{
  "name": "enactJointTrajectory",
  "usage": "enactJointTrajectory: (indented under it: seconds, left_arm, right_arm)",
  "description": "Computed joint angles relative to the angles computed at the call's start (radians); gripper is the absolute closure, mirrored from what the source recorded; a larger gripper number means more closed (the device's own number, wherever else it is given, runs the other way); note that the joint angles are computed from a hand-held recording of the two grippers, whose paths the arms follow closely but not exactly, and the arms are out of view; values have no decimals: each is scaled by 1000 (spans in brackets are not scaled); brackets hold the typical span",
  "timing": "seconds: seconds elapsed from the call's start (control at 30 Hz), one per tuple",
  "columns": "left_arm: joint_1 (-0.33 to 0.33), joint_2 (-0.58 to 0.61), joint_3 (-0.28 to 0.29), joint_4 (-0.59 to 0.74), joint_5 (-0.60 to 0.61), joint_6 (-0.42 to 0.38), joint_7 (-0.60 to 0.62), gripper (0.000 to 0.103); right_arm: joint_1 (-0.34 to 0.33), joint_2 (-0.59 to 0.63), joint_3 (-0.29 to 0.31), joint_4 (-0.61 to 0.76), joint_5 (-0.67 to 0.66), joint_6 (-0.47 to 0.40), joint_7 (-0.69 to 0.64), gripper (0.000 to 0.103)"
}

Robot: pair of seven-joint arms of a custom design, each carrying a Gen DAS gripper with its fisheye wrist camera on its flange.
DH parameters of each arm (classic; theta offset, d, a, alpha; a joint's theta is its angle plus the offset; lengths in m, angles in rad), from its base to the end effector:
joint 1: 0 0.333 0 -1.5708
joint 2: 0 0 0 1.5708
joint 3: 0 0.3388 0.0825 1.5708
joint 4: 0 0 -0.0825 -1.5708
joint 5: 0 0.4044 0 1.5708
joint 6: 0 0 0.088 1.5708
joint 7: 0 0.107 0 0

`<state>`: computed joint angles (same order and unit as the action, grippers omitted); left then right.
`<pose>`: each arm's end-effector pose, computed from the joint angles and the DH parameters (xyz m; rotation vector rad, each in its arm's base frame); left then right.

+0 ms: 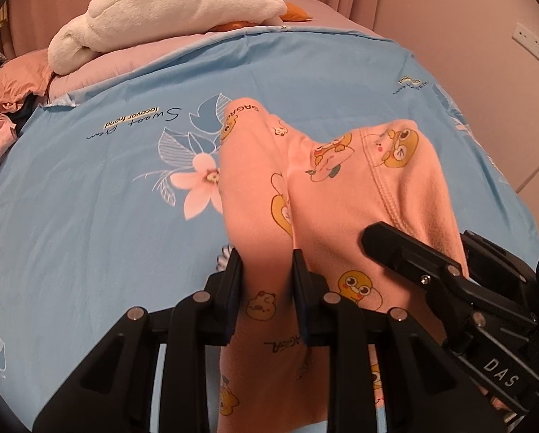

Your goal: Fold small clothes

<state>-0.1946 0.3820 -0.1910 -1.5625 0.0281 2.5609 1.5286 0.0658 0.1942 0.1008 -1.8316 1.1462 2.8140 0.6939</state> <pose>0.6957 -0.2582 0.5136 -1.5956 2.2230 -0.7737 0.6697 0.0627 0.5068 -1.5667 1.4675 -0.3383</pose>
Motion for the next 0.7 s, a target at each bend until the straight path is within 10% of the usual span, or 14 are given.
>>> enactJointTrajectory:
  seconds: [0.7]
  left_arm:
    - [67, -321, -19, -362, -287, 113, 213, 78]
  right_arm:
    - [157, -221, -43, -215, -226, 132, 192, 78]
